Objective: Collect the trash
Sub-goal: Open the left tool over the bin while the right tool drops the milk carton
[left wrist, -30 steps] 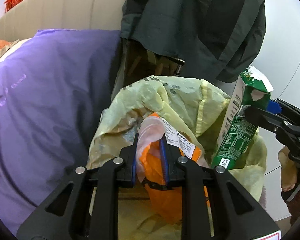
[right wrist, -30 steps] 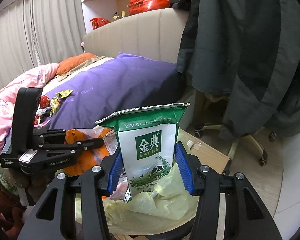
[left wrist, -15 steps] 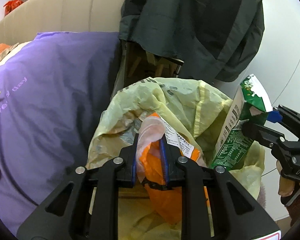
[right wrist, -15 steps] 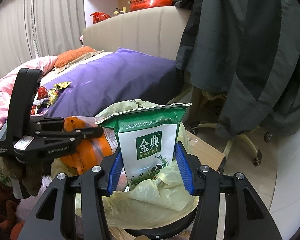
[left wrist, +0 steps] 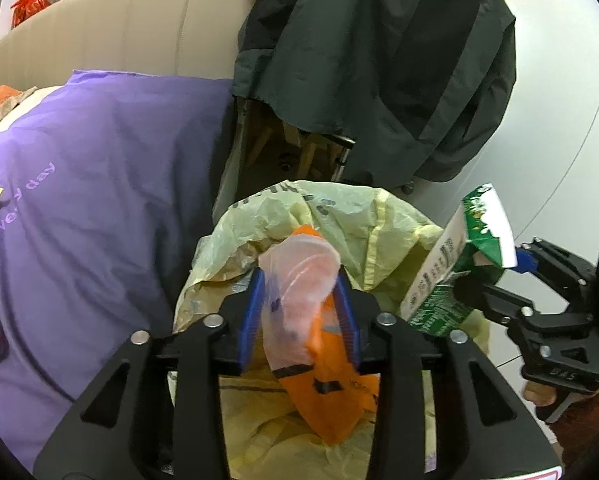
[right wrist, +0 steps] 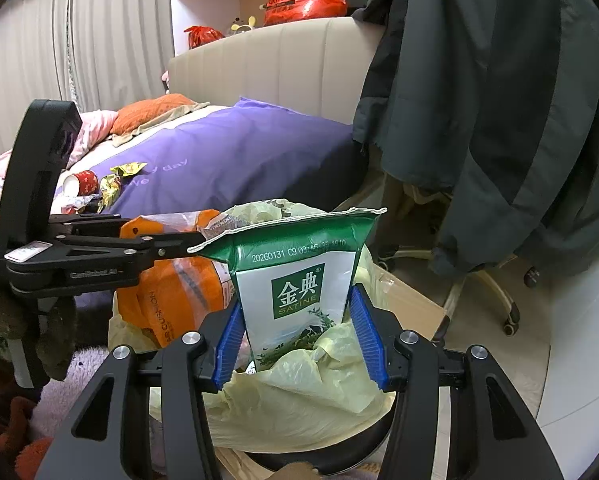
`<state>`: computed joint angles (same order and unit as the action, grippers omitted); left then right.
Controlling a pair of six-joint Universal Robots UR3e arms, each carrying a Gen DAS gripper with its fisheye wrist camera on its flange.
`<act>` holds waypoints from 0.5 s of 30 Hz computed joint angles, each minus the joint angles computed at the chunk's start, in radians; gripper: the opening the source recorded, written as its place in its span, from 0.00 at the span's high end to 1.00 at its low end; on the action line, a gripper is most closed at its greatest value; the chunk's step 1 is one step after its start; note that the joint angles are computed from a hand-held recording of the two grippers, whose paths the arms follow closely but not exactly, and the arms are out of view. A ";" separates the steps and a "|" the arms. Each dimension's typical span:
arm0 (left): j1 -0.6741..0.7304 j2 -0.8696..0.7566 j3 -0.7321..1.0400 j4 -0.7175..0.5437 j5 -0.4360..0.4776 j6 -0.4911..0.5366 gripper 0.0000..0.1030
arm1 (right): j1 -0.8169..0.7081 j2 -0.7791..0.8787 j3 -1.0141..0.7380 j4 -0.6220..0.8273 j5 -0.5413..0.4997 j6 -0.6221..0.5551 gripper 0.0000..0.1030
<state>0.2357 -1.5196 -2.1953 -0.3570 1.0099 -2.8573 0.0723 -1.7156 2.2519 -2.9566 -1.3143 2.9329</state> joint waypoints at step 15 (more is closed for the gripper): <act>0.077 0.160 -0.047 -0.020 -0.038 -0.047 0.40 | 0.006 -0.047 -0.013 0.028 -0.003 0.029 0.44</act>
<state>0.3127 -1.3592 -2.2420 -0.3765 0.9718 -2.9041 0.0781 -1.7630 2.2391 -2.9285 -1.3174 2.9620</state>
